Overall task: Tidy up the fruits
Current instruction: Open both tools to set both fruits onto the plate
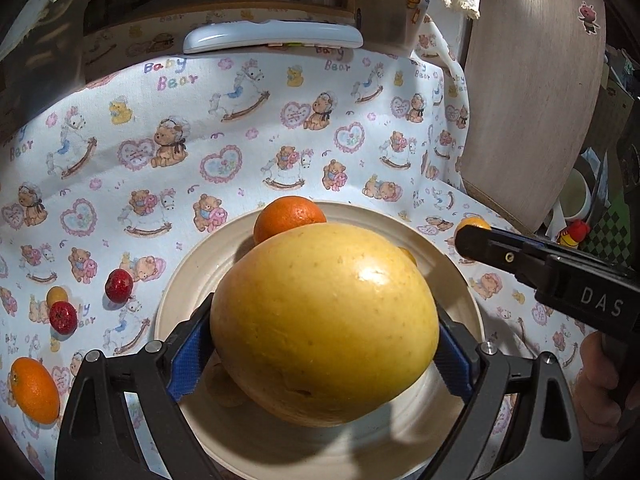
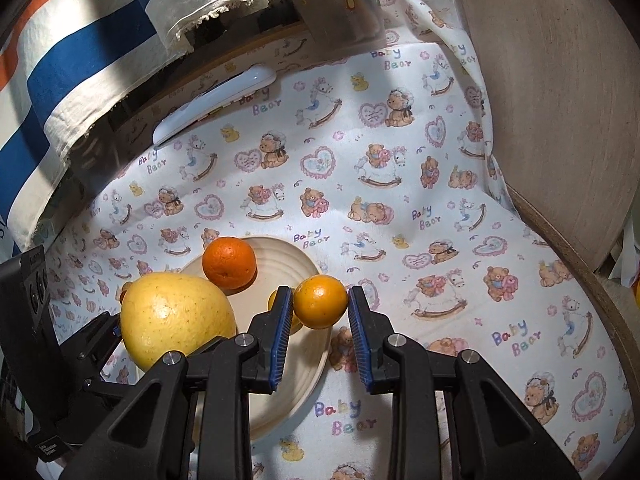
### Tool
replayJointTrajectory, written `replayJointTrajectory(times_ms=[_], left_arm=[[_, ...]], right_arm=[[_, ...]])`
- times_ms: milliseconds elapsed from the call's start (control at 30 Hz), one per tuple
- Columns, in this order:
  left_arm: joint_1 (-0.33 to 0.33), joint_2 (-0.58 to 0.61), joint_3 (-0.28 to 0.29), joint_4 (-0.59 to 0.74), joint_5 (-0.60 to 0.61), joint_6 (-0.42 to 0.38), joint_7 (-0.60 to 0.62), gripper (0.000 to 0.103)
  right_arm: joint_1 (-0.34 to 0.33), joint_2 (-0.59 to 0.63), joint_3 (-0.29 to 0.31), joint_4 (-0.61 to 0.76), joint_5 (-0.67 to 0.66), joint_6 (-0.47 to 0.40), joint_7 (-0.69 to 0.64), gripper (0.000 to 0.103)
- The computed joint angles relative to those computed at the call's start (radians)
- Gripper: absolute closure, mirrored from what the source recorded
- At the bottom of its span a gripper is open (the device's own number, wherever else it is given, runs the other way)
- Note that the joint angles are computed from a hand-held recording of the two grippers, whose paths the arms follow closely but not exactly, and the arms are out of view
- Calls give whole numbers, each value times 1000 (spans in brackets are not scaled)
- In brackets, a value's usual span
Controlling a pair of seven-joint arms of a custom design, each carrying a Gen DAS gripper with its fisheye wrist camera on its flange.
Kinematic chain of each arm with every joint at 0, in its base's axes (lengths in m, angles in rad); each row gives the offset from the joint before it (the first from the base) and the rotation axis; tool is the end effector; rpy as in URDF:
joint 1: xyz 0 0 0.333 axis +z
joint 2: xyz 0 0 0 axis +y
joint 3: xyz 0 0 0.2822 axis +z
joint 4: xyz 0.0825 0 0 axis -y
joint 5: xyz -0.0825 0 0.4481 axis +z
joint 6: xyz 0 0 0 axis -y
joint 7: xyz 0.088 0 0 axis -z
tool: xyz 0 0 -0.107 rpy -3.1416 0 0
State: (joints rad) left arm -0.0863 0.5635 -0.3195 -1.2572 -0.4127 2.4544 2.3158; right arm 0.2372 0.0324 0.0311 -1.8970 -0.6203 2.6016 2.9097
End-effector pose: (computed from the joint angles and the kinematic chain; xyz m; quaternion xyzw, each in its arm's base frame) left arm 0.7635 -0.2599 0.4791 -0.3407 0.8529 -0.3792 0.1130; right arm 0.6471 0.1900 0.4999 -0.4117 0.8228 -0.2283 0.3184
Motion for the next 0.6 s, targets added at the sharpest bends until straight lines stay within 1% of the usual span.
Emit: replayJointTrajectory(times_ms=[67,133,200,333,533,600], left_arm=[[1,-12,-2,-24,-3,35,9,4],[9,-32,-11,-58,-16,81,37,3],[14,-41,-16,-69,-25,88,52,1],[28,-60,-27,-96,-60,125,73,1],[80,-107,-66,-146,-200,179,152,1],[83,-134,-62,-173,-217,203,183,1]], right_arm=[[1,2,0,2,-1,-2,-4,73],[1,2,0,2,3,2,-9,73],[1,0,0,-1,7,10,-15,73],[1,2,-1,1,12,10,-26,73],[3,21,-2,14,50,4,-70,73],[6,30,-3,22,62,-1,-90,73]])
